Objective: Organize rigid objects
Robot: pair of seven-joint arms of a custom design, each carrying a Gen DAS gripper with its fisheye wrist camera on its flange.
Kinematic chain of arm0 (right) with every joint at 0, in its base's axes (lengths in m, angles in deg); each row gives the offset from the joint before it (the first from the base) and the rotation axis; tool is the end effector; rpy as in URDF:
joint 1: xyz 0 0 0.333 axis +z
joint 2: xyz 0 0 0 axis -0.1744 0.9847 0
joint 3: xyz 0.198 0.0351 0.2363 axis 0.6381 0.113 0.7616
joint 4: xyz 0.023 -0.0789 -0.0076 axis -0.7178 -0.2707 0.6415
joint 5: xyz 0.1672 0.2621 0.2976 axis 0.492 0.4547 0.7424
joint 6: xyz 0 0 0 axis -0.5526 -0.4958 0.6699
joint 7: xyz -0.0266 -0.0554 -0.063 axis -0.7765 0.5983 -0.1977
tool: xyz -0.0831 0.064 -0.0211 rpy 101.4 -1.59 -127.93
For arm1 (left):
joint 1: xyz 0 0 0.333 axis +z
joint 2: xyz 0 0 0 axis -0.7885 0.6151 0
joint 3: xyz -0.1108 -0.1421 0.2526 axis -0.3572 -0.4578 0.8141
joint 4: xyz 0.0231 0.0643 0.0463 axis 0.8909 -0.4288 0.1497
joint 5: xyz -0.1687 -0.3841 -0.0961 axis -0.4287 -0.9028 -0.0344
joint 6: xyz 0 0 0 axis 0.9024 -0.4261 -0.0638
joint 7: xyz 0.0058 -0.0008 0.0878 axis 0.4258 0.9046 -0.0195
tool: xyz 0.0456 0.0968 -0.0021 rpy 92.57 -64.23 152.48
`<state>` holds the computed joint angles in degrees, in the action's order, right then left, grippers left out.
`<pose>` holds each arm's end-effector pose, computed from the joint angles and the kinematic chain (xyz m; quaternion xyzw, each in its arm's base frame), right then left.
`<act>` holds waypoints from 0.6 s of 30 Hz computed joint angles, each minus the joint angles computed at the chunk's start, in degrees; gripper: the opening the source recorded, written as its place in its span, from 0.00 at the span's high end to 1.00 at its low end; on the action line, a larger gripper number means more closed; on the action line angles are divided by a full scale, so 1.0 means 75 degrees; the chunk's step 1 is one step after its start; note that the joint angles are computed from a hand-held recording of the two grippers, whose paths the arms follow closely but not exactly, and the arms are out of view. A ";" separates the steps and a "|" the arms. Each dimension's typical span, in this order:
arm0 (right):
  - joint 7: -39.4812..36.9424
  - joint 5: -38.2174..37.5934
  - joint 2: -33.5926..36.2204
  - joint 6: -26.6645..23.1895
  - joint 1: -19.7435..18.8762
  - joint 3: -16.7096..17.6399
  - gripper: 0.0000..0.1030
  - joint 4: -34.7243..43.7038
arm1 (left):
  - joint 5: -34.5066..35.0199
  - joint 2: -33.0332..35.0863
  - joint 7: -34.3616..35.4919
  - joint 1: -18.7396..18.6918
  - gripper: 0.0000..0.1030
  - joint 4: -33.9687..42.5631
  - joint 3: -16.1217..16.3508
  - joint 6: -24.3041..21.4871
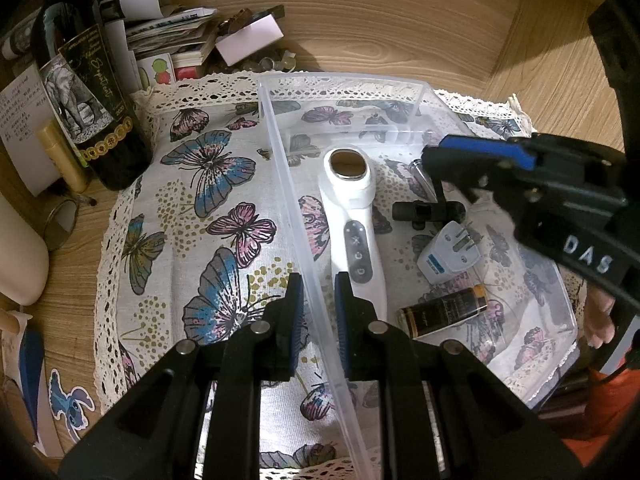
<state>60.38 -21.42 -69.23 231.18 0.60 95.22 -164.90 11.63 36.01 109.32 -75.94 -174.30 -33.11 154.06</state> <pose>0.4346 0.2049 0.5145 -0.7155 0.6013 -0.2194 0.2800 0.4687 -0.4221 0.4813 -0.4680 0.8351 -0.2752 0.0886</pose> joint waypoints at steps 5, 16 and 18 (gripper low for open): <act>0.0074 0.0012 -0.0034 -0.0073 0.0031 -0.0012 0.76 -0.0025 | 0.0001 0.0001 -0.0007 0.0003 0.86 -0.0001 -0.0003 0.0005; 0.0798 -0.0310 -0.0855 0.0168 -0.0567 0.0316 0.66 -0.0421 | 0.0056 0.0021 -0.0043 -0.0004 0.85 0.0030 -0.0012 -0.0014; 0.1059 -0.0483 -0.1164 0.0122 -0.0822 0.0486 0.64 -0.0561 | 0.0056 0.0021 -0.0043 -0.0004 0.85 0.0030 -0.0012 -0.0014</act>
